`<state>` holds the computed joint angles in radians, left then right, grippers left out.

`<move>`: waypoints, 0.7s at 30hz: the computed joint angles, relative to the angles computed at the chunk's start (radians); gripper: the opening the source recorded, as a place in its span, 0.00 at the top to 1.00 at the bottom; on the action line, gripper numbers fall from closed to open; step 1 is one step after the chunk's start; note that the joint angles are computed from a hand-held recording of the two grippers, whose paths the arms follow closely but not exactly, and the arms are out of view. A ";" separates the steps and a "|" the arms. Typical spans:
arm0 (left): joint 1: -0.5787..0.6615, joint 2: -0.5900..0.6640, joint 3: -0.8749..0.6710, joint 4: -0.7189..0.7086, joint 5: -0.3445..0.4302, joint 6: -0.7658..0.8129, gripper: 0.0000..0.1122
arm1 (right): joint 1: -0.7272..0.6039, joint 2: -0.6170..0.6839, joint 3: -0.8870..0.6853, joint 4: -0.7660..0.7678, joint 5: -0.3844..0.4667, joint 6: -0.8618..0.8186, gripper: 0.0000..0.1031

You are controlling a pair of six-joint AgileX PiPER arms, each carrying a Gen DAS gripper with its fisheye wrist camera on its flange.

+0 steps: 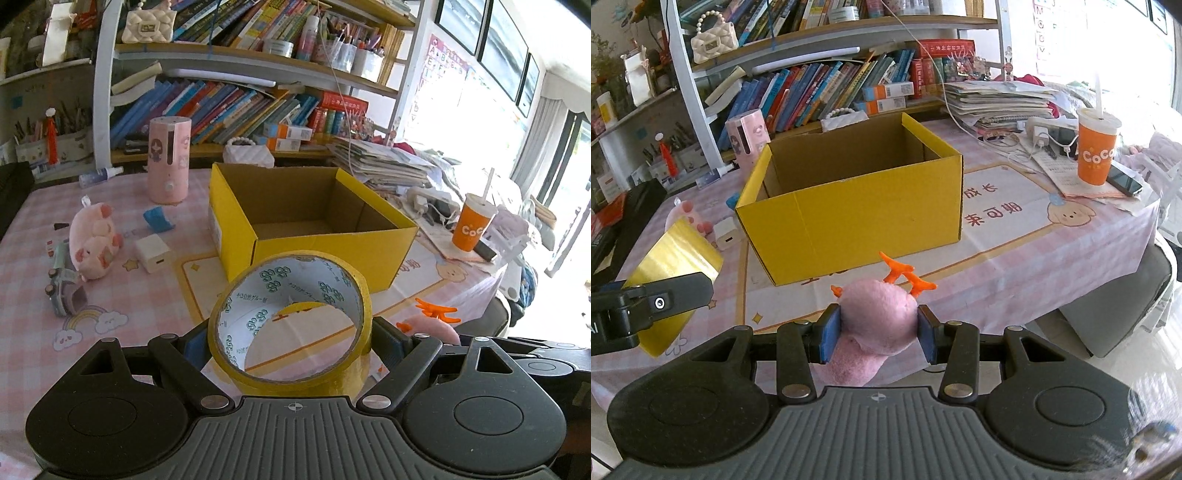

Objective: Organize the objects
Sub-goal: 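Lift and carry the tape roll and plush pig toward the yellow cardboard box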

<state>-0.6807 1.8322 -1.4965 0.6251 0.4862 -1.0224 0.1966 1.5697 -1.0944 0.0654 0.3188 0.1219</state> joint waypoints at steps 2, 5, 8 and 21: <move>0.002 0.003 -0.005 -0.002 -0.001 0.003 0.22 | 0.000 0.010 -0.017 -0.003 0.009 0.001 0.60; 0.007 0.010 -0.015 -0.008 -0.002 0.011 0.22 | 0.001 0.019 -0.033 -0.011 0.016 0.007 0.60; 0.011 0.015 -0.025 -0.014 0.000 0.018 0.22 | 0.002 0.023 -0.039 -0.014 0.018 0.009 0.60; 0.023 0.052 -0.088 0.005 0.007 0.035 0.22 | -0.005 0.084 -0.134 0.005 0.046 -0.018 0.60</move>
